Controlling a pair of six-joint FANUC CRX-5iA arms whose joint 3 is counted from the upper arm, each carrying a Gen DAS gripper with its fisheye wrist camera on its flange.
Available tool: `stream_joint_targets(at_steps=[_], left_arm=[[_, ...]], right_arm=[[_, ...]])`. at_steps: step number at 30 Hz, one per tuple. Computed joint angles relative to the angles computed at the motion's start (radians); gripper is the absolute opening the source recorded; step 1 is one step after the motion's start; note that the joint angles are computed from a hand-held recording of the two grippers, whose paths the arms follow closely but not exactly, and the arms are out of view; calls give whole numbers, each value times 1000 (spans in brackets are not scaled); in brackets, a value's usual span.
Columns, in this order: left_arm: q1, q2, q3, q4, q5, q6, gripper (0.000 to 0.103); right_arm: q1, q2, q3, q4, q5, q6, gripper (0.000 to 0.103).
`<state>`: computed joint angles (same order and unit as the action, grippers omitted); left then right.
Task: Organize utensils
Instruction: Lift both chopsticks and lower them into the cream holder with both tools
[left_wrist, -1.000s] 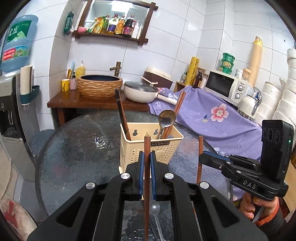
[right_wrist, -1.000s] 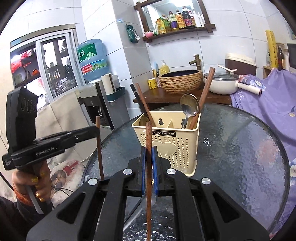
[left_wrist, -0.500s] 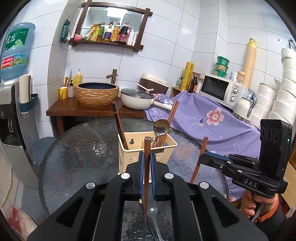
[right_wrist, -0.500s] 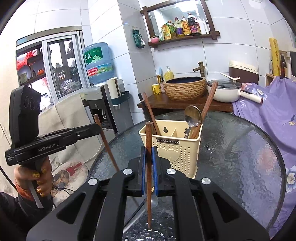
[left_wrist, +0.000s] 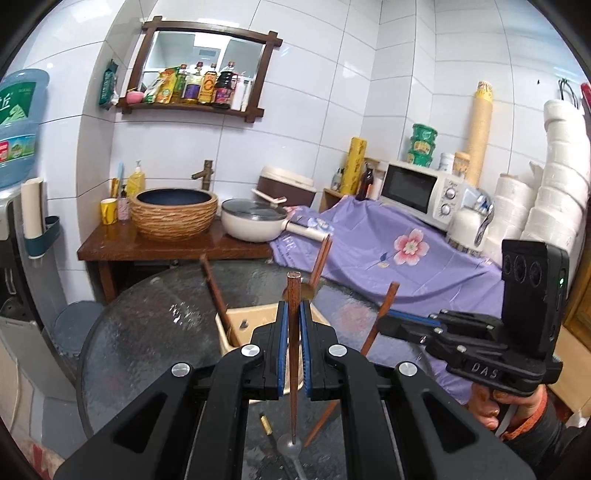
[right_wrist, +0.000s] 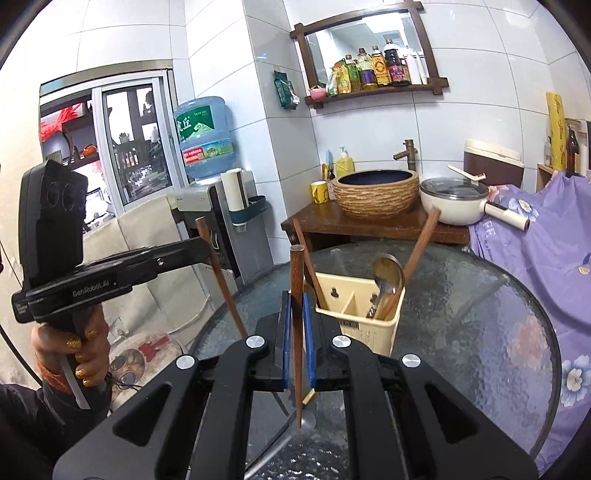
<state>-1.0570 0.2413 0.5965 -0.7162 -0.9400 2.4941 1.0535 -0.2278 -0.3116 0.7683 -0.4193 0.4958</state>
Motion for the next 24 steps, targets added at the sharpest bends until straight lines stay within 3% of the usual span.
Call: stream_joint_targets(at_steps=[7, 16, 21, 24], left_arm=[[5, 46, 158, -30, -31, -82, 7], [21, 196, 445, -96, -156, -135, 7], [61, 235, 469, -55, -174, -127, 7], [86, 245, 438, -24, -180, -104, 7]], right_arm=[[-26, 40, 145, -27, -26, 98, 7], [-79, 147, 284, 189, -47, 9, 7], [-118, 196, 275, 299, -47, -89, 7], [-129, 212, 254, 292, -48, -109, 7]])
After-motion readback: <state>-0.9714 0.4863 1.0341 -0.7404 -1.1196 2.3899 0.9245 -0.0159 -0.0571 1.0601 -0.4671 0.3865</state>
